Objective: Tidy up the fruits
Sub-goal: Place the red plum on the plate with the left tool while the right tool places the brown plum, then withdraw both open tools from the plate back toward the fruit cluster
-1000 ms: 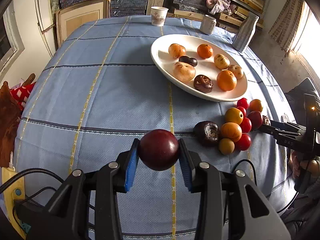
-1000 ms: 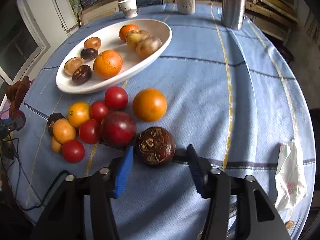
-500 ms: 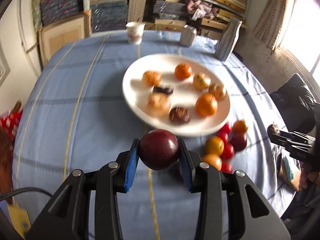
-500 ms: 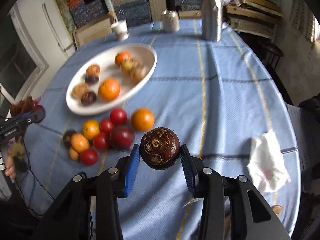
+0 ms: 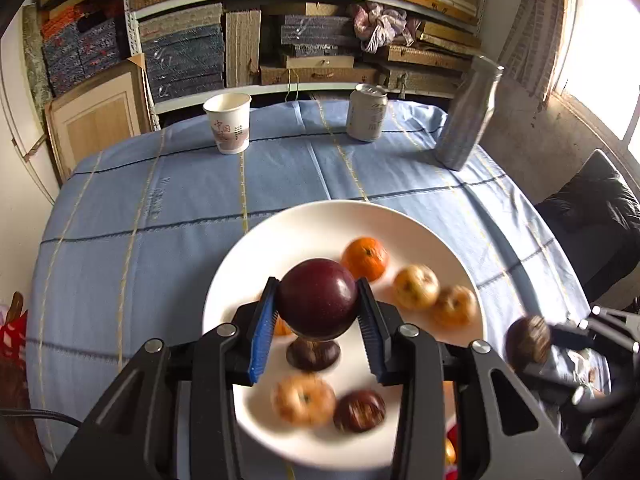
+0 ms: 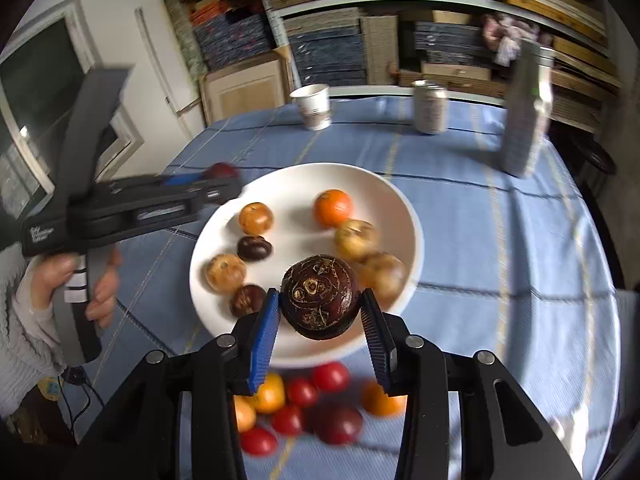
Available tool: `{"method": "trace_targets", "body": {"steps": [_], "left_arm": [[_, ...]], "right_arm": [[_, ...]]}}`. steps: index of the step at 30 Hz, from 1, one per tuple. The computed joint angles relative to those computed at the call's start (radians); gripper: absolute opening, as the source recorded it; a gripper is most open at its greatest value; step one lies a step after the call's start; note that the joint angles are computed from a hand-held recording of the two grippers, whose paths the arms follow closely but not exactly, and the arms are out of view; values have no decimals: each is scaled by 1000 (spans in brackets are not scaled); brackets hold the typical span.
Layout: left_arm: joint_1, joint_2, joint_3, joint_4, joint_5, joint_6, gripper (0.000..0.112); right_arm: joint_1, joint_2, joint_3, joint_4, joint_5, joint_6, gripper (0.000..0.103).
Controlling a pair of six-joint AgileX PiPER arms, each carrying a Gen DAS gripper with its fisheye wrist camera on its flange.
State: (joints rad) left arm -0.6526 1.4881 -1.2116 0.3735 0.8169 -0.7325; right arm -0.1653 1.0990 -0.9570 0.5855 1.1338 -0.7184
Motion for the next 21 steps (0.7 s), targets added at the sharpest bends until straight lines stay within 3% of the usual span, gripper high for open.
{"method": "trace_targets", "body": {"steps": [3, 10, 13, 15, 18, 21], "left_arm": [[64, 81, -42, -68, -45, 81, 38], [159, 223, -115, -197, -118, 213, 38], [167, 254, -124, -207, -131, 225, 39], [172, 260, -118, -209, -147, 226, 50], [167, 251, -105, -171, -156, 191, 58], [168, 223, -90, -155, -153, 166, 58]], "right_arm": [[117, 85, -12, -21, -90, 50, 42], [261, 211, -40, -47, -203, 118, 42], [303, 258, -44, -66, -229, 143, 42], [319, 277, -47, -72, -233, 153, 43], [314, 264, -39, -61, -239, 147, 52], [294, 227, -29, -60, -225, 142, 52]]}}
